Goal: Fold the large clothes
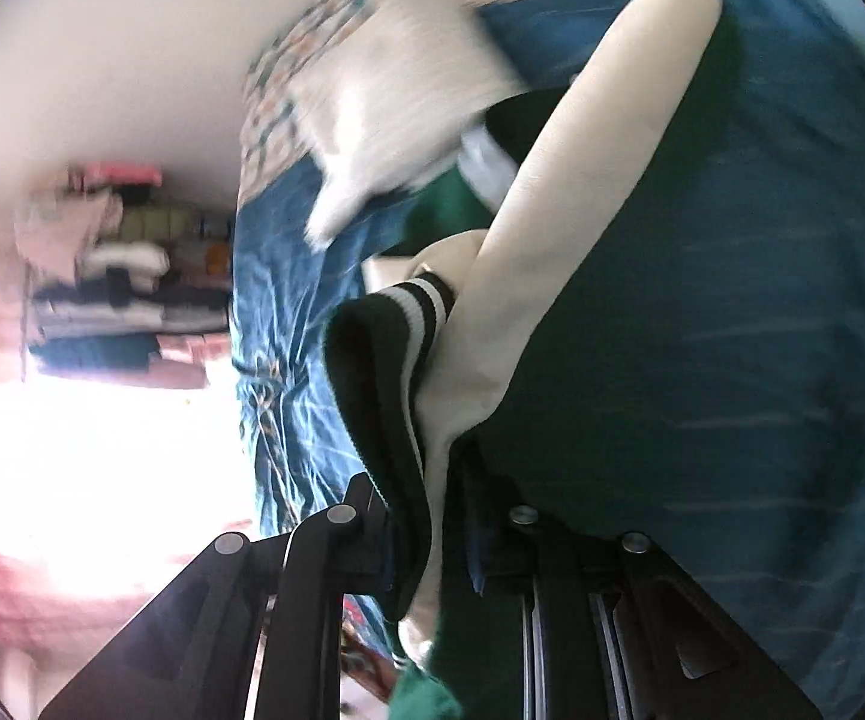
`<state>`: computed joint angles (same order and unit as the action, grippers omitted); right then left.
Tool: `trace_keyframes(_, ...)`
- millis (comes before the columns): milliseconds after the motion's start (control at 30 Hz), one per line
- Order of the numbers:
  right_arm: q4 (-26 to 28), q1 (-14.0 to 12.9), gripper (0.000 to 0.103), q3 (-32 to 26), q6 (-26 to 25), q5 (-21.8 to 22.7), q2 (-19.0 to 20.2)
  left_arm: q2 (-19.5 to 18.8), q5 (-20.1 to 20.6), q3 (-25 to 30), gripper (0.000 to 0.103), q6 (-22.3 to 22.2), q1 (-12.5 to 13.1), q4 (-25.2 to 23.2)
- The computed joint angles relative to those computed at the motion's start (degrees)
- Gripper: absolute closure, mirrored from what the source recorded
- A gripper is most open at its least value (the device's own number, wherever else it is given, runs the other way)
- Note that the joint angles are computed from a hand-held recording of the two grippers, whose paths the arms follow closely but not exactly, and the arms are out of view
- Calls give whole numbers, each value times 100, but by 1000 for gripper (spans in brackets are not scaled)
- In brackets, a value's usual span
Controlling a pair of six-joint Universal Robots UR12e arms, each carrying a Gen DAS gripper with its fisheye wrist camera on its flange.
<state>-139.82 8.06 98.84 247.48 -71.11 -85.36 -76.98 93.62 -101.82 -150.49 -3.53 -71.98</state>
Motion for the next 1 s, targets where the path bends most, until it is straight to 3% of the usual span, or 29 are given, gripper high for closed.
trace_keyframes(100,859,214,85,-1079,-546,-1,877,-306,-738,302,75,-88,579,-884)
trace_keyframes(200,1556,363,81,-1866,-922,188,1642,-646,-1462,574,67,-351,1132,-1741)
trace_keyframes(267,1894,431,71,-2181,-1204,288,1994,-790,-1830,631,40,-618,1494,-1937)
trace_keyframes(333,1888,459,67,-2349,-1280,585,2287,-878,-2175,662,27,-808,1822,-2031)
trace_keyframes(400,1419,449,51,-2242,-892,886,2372,-908,-2279,690,27,-992,2072,-1931)
trace_keyframes(500,833,472,45,-1787,-619,926,2084,-843,-1942,665,27,-1070,2232,-1597)
trace_keyframes(533,764,475,45,-1750,-584,924,2042,-816,-1872,660,27,-1086,2253,-1643)
trace_keyframes(633,964,486,41,-1474,-587,716,1700,-753,-2165,609,28,-1106,2329,-2158)
trace_keyframes(733,1444,513,40,-1004,-689,431,1174,-787,-2095,528,28,-1103,2129,-2539)
trace_keyframes(833,1952,532,40,-538,-811,208,690,-806,-1703,307,31,-1122,1779,-2304)
trace_keyframes(900,1936,500,40,-103,-636,353,387,-821,-1462,208,48,-1141,1586,-2064)
trace_keyframes(933,1886,480,40,75,-549,420,274,-802,-1570,188,73,-1108,1565,-1994)
trace_keyframes(1000,1800,456,40,419,-324,446,61,-763,-1503,231,88,-1167,1503,-1880)
